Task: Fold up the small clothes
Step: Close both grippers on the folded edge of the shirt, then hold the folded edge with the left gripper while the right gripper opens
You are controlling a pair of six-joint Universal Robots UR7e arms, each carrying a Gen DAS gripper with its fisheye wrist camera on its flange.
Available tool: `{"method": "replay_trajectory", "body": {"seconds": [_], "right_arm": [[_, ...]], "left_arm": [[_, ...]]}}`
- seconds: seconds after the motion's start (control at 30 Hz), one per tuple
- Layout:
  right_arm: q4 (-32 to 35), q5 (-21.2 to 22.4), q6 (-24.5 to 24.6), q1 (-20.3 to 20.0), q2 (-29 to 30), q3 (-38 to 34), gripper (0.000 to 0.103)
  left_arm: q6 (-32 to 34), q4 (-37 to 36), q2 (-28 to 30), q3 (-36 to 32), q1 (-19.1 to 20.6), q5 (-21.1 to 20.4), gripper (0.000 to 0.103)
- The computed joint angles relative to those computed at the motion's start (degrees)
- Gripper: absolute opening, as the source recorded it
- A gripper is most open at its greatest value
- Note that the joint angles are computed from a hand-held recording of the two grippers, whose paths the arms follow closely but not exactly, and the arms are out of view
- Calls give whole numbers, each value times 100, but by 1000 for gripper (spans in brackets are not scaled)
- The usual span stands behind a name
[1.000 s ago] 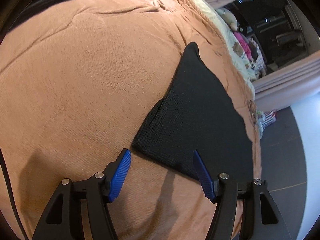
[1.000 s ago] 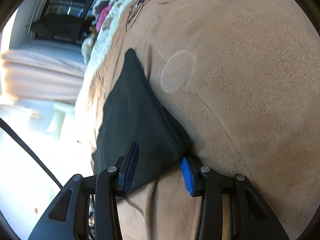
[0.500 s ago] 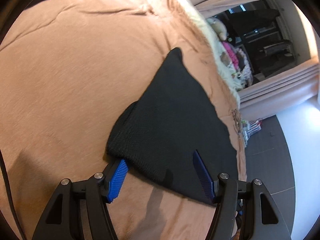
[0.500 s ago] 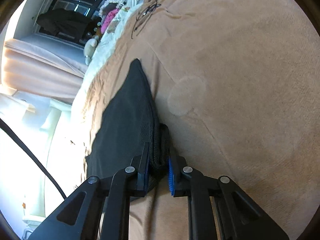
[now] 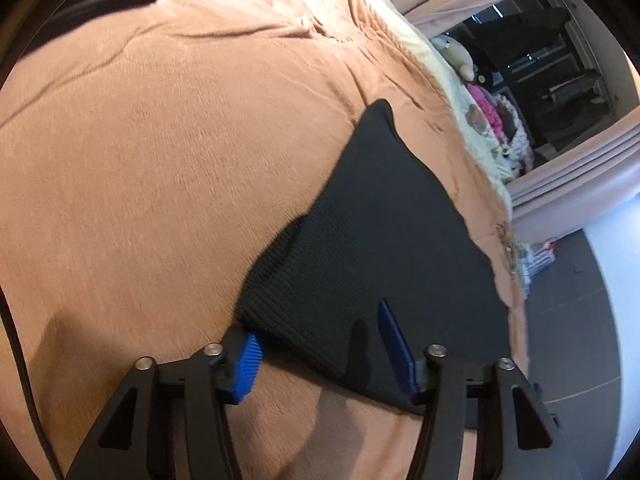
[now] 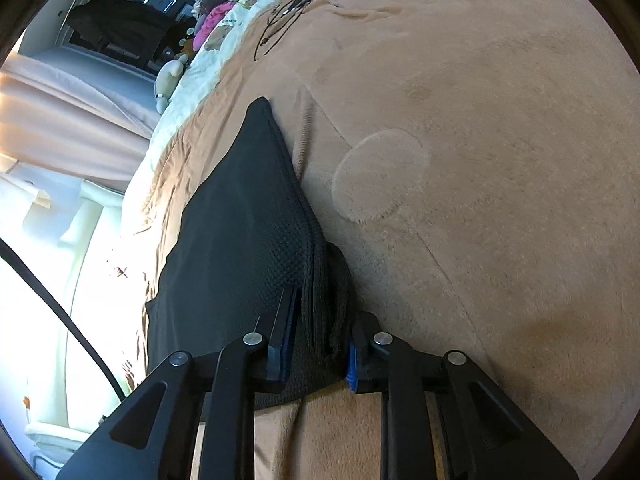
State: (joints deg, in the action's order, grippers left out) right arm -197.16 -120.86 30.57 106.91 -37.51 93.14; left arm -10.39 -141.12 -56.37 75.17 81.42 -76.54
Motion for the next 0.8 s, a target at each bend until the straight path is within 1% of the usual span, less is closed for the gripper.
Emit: {"method": "replay_trajectory", "body": {"seconds": [0.07,0.1,0.13,0.17,0.2,0.27,0.33,0.4,0.47,0.53,0.7,0.8], "right_arm": [[-5,40,-44,-18,18,-39,17],[-33,50,-65,-25,19,-37,16],[-66,41,-96,-28,13,-11,14],[-22,-24,-132,-20,14,-34,10],[24,-82,-157,-12,16,-60,8],[105,-149,-158,4,12,-101,5],[195,-260,-199,38,2,-147,4],[252,-332,-222,65,-37,-137,3],[280,-338,-195,100,-59,-137,3],[258,-371,-218,154,-92,-119,3],[319,-572,-392,343,-172,-62,3],[326,-707,-384,459,-189,29,3]], "left_arm": [[198,-96,55,-4,-72,361,46],[328,-91,85,-13,-123,636,37],[425,-101,104,-15,-160,834,34],[485,-124,124,-23,-177,924,34],[529,-141,142,-33,-201,1033,33],[568,-143,198,-93,-228,1222,27],[579,-123,220,-131,-239,1355,17],[593,-58,222,-167,-278,1476,8],[599,-11,206,-181,-337,1615,7],[637,-51,164,-177,-381,1630,6],[742,-97,-56,-85,-419,1426,6],[754,-100,-258,78,-424,1300,6]]}}
